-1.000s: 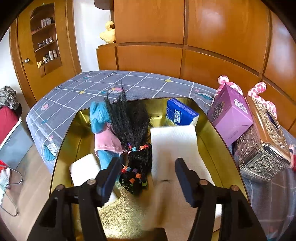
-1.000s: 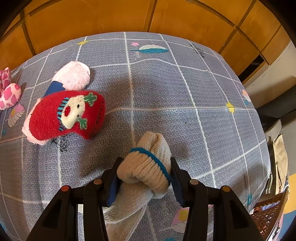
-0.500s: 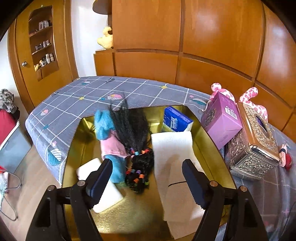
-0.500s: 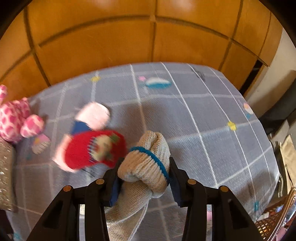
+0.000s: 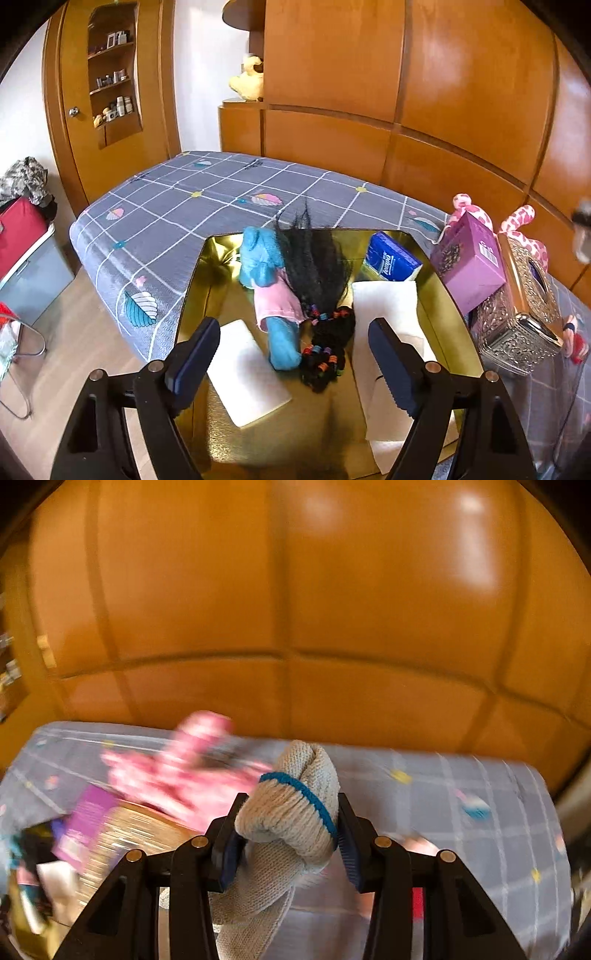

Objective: Organize soft objects
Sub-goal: 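Carry the white knit glove with the right tool into the tray and release it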

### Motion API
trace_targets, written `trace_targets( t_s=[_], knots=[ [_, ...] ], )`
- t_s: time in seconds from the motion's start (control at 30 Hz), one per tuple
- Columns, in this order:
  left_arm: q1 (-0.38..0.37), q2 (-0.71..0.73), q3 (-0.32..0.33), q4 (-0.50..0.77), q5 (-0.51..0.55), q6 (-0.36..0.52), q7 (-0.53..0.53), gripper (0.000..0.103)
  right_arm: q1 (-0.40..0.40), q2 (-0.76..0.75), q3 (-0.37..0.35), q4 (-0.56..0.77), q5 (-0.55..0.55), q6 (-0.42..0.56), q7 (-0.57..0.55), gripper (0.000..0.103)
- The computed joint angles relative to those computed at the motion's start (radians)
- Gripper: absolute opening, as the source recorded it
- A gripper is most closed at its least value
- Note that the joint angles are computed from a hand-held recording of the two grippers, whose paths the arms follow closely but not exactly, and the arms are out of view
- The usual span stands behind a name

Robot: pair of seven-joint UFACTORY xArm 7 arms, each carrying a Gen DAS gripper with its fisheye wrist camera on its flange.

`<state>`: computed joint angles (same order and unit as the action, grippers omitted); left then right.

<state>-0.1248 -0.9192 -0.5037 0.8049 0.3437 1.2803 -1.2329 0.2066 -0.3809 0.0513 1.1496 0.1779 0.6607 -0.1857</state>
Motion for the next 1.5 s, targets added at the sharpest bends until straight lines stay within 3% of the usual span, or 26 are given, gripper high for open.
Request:
trace_targets(
  t_s=[0.2, 0.37, 0.47, 0.7, 0.8, 1.1, 1.5],
  knots=[
    [0.002, -0.035, 0.021, -0.025, 0.000, 0.006, -0.007, 0.083, 0.215, -0.043, 0.019, -0.021, 0.205, 0.069, -0.194, 0.045],
    [0.017, -0.068, 0.032, -0.037, -0.001, 0.018, -0.010, 0.083, 0.323, -0.100, 0.062, -0.133, 0.292, 0.134, -0.300, 0.045],
    [0.025, -0.080, 0.032, -0.043, -0.005, 0.020, -0.011, 0.084, 0.355, -0.107, 0.086, -0.195, 0.290, 0.150, -0.363, 0.045],
    [0.025, -0.066, 0.021, -0.037, -0.015, 0.005, -0.001, 0.084, 0.364, -0.085, 0.129, -0.241, 0.224, 0.186, -0.376, 0.051],
    [0.024, -0.060, 0.014, -0.033, -0.012, -0.001, 0.003, 0.084, 0.357, -0.092, 0.123, -0.254, 0.229, 0.181, -0.359, 0.064],
    [0.020, -0.031, -0.009, -0.010, -0.002, -0.010, 0.011, 0.084, 0.346, -0.203, 0.083, -0.330, 0.274, 0.161, -0.346, 0.064],
    [0.000, 0.028, -0.046, 0.031, 0.023, -0.029, 0.021, 0.084, 0.310, -0.361, 0.011, -0.400, 0.249, 0.129, -0.326, 0.064]
  ],
)
